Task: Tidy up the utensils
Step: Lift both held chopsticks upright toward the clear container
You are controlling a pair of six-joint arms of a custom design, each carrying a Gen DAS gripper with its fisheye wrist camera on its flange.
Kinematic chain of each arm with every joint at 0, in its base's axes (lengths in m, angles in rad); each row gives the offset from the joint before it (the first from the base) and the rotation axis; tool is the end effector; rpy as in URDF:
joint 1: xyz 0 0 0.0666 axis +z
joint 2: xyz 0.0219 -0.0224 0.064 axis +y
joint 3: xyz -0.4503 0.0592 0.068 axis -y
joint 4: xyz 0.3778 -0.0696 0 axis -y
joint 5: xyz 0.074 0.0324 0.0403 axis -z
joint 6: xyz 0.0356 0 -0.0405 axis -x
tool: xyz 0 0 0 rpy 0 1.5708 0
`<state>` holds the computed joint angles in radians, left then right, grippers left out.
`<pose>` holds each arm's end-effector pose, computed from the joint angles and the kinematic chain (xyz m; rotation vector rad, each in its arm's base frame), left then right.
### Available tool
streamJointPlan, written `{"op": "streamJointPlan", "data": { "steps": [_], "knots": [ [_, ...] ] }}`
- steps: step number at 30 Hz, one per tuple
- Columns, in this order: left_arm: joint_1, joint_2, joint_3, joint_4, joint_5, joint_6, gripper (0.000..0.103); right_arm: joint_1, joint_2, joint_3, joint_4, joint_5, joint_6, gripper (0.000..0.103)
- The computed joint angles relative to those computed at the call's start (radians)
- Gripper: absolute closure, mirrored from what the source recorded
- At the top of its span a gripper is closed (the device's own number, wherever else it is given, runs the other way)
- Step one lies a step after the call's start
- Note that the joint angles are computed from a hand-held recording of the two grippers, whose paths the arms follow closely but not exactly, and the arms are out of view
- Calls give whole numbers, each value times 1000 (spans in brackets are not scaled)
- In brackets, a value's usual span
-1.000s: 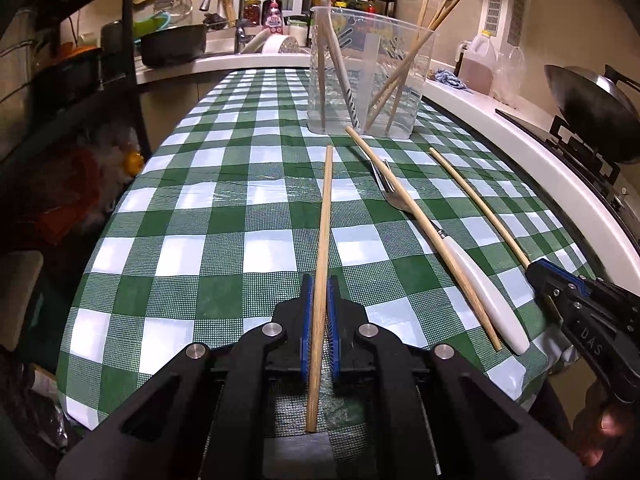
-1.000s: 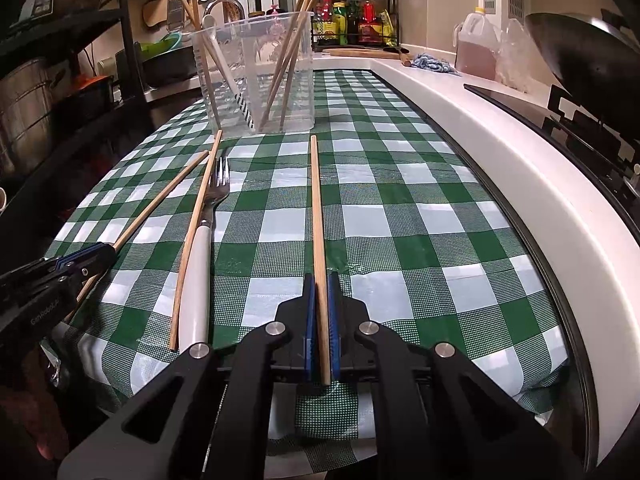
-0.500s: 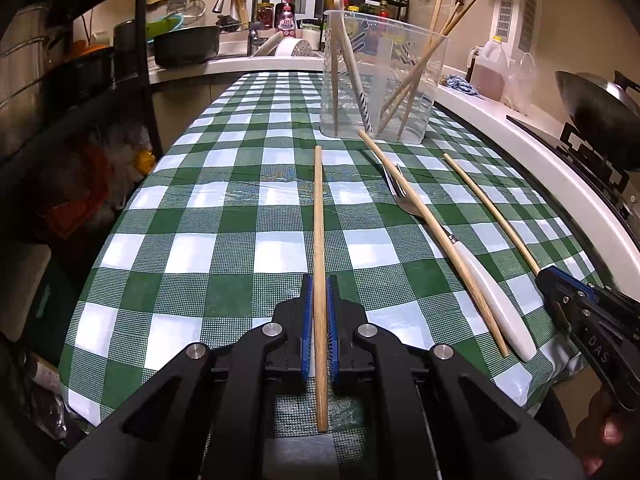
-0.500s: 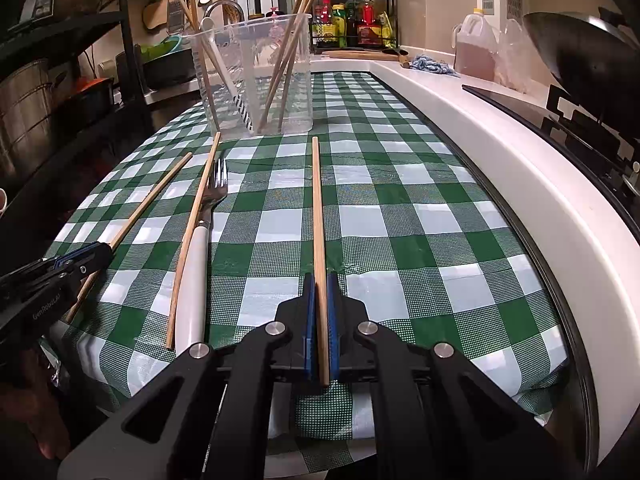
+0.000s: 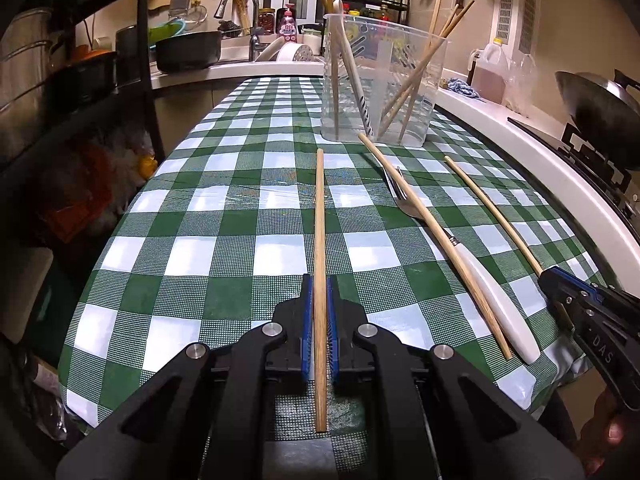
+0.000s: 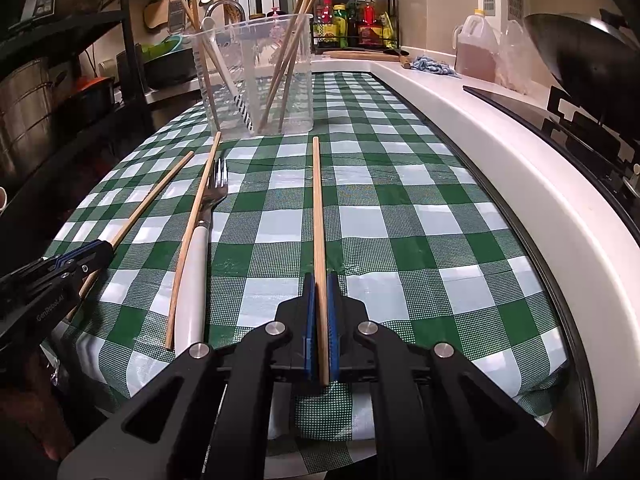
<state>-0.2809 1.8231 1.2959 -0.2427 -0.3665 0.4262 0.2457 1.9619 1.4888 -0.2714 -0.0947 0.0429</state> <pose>0.5833 -0.1554 0.2848 -0.3427 2.2530 0.0620 0.6521 0.1666 0.2745 -0.3813 2.2891 0.2123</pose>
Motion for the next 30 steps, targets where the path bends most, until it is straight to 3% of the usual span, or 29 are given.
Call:
{"op": "streamJointPlan", "data": {
  "steps": [11, 21, 30],
  "knots": [
    [1, -8, -3, 2, 5, 4, 96, 0, -17, 14, -38, 5, -1, 97],
    [-12, -89, -64, 103, -42, -42, 96, 14, -118, -46, 3, 17, 55, 97],
    [3, -150, -87, 156, -17, -59, 97, 10, -173, -31, -5, -5, 80, 97]
  ]
}}
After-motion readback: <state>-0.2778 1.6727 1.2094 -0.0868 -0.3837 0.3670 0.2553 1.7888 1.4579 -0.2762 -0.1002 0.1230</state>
